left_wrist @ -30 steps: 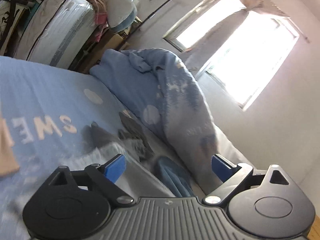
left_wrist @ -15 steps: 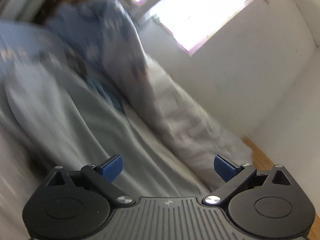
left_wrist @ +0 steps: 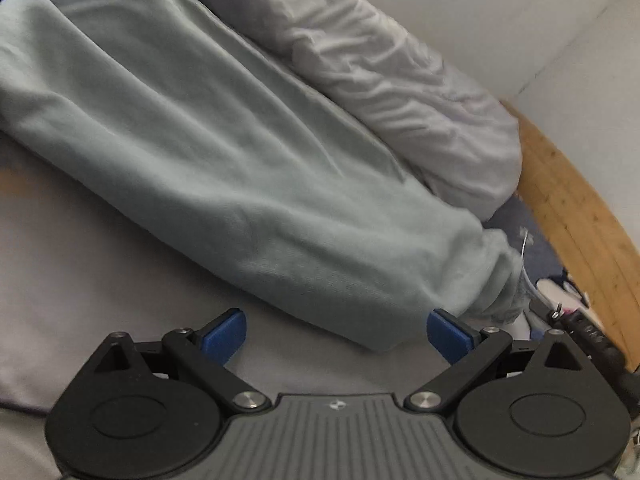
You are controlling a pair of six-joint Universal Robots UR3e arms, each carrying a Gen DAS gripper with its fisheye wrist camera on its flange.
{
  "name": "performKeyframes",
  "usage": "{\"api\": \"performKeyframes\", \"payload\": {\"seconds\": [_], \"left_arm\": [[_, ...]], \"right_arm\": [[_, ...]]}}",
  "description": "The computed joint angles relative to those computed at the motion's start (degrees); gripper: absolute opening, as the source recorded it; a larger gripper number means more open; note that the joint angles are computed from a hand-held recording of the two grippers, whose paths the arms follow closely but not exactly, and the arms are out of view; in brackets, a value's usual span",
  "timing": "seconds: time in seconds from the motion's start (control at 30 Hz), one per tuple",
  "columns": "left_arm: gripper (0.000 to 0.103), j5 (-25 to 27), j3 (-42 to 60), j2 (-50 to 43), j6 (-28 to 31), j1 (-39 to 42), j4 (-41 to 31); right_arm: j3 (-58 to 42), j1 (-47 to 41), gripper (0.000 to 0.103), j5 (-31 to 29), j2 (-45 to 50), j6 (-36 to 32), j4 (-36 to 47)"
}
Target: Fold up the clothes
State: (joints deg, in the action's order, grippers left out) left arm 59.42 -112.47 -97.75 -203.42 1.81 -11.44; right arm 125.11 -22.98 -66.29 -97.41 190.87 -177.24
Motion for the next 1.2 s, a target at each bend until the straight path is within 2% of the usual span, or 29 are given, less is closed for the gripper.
{"api": "performKeyframes", "payload": {"seconds": [0.07,0.1,0.2,0.23,0.37,0.47,0.57,0.7,0.8,0.83,0.87,0.9,0.93,0.97,1.0,1.1,1.2], "left_arm": [[0.097,1.62,1.36,-2.19,-2.27,-1.34,2.82],[0.087,1.23,1.93,-2.71,-3.67,-1.19,3.87],[0.069,0.90,2.87,-3.07,-7.93,-0.31,6.81],[0.067,-0.13,3.03,-3.12,-9.25,0.54,8.02],[0.053,-5.11,6.99,-2.53,-10.35,4.13,3.28],[0.053,-8.78,6.44,-0.97,-12.16,6.56,4.81],[0.054,-11.16,6.37,-1.43,-12.87,7.45,7.99],[0.054,-12.64,6.26,-5.81,-17.02,7.70,14.01],[0.054,-15.14,6.14,-8.01,-19.99,8.78,16.83],[0.054,-15.68,6.36,-8.41,-19.68,8.92,16.89],[0.054,-15.90,6.47,-8.61,-19.20,8.97,16.77],[0.056,-16.12,6.58,-8.78,-18.27,9.02,16.43],[0.058,-16.26,6.65,-8.88,-16.39,8.99,15.69],[0.061,-15.99,6.62,-8.75,-14.08,8.85,14.65],[0.061,-15.13,6.49,-8.25,-10.89,8.48,13.21],[0.065,-14.06,6.84,-7.26,0.39,6.96,9.20],[0.066,-7.54,7.16,-4.99,14.22,2.61,5.64]], "right_arm": [[-0.95,1.88,0.070,0.71,0.52,-3.61,0.68],[-1.38,3.08,0.070,0.63,0.81,-5.16,0.70],[-2.96,6.95,0.070,0.33,2.04,-9.10,0.90],[-3.33,8.18,0.070,0.61,2.46,-10.38,0.73],[-4.66,14.63,0.070,1.43,4.49,-16.13,-1.36],[-6.58,21.48,0.070,-1.33,7.51,-17.54,-4.89],[-10.45,30.20,0.070,-8.99,12.81,-22.07,-8.13],[-16.94,38.25,0.069,-18.63,20.58,-23.69,-7.82],[-22.56,43.11,0.055,-29.45,27.00,-26.39,-6.63],[-23.93,43.95,0.047,-31.75,28.73,-27.07,-6.55],[-25.06,44.57,0.029,-33.64,30.34,-29.02,-7.14],[-25.97,44.84,0.018,-34.80,31.29,-30.89,-6.98],[-25.34,42.81,0.007,-31.43,29.85,-28.25,-6.75],[-24.78,40.58,0.005,-27.61,28.06,-25.73,-5.76],[-24.38,38.28,0.005,-23.72,26.39,-23.17,-4.73],[-23.34,28.12,0.004,-6.75,21.05,-14.44,-0.59],[-23.36,19.53,0.004,8.20,19.63,-7.84,2.79]]}}
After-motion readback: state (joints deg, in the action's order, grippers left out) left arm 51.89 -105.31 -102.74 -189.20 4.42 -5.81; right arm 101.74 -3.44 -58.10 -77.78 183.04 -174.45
